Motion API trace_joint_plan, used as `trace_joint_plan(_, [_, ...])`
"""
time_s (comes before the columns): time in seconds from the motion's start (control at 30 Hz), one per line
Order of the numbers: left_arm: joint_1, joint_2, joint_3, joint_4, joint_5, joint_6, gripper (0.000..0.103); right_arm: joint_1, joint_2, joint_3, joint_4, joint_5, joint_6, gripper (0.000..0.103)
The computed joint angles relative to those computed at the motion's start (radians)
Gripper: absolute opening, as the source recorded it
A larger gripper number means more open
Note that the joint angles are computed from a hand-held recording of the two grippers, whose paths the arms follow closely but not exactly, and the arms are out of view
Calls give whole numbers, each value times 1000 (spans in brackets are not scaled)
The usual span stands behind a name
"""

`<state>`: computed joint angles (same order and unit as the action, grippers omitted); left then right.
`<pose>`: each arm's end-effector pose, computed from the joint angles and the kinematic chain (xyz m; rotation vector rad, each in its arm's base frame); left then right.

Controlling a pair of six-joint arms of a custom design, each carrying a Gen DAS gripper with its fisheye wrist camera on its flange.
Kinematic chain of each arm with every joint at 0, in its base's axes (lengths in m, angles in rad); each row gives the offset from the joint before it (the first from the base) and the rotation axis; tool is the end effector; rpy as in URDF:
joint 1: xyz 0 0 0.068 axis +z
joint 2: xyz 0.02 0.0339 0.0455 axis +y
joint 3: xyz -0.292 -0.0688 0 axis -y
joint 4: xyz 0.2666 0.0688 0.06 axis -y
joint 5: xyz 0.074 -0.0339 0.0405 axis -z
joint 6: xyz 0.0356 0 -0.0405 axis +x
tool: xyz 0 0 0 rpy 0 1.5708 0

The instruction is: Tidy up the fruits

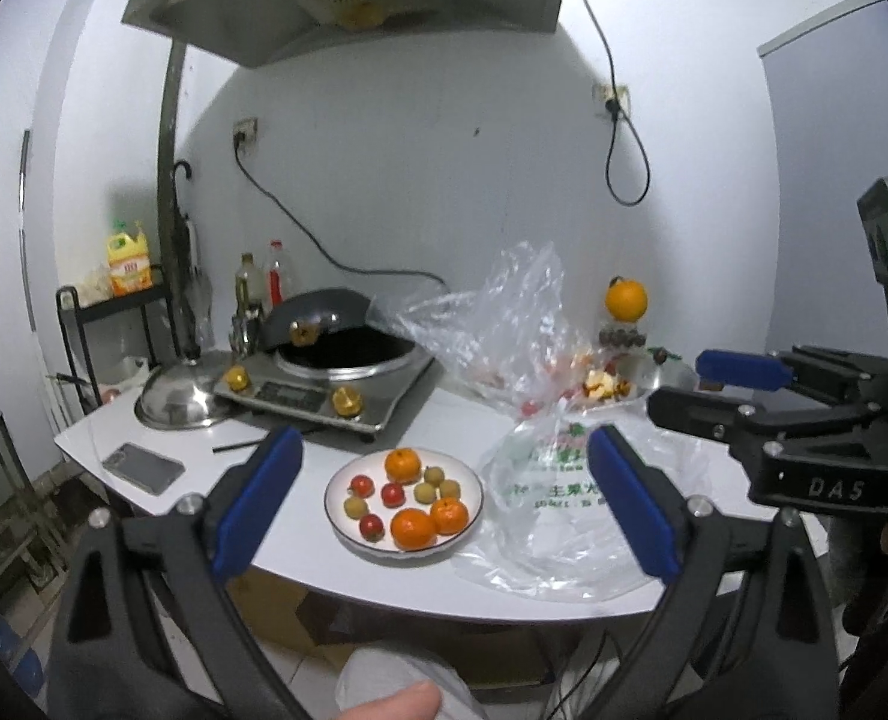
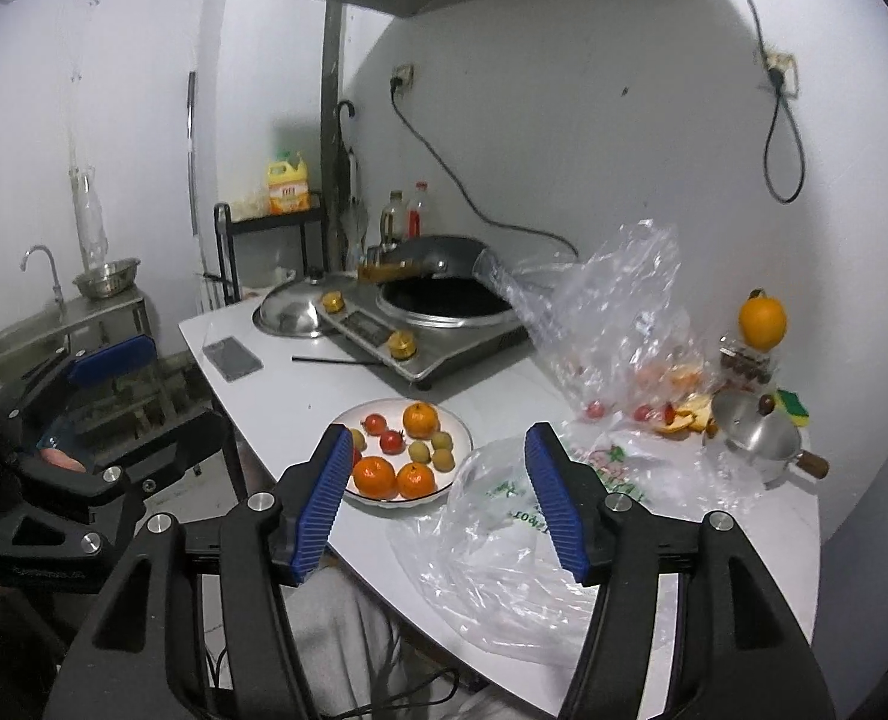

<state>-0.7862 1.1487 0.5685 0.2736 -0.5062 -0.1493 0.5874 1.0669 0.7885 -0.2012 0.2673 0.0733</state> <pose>0.1934 -0.1693 0.2522 0.2410 1.8258 -0.1797 0.2116 0.1296 0.3036 -0.3555 2.0036 0.1414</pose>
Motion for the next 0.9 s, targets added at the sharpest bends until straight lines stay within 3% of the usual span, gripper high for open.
trace_joint_plan(0.37, [-163, -152, 11, -52, -188, 71, 101, 126, -208, -6, -84, 166, 10, 70])
trace_joint_plan(0.9, [-326, -219, 131, -88, -338, 183, 102, 207, -346, 48, -99, 291, -63, 72])
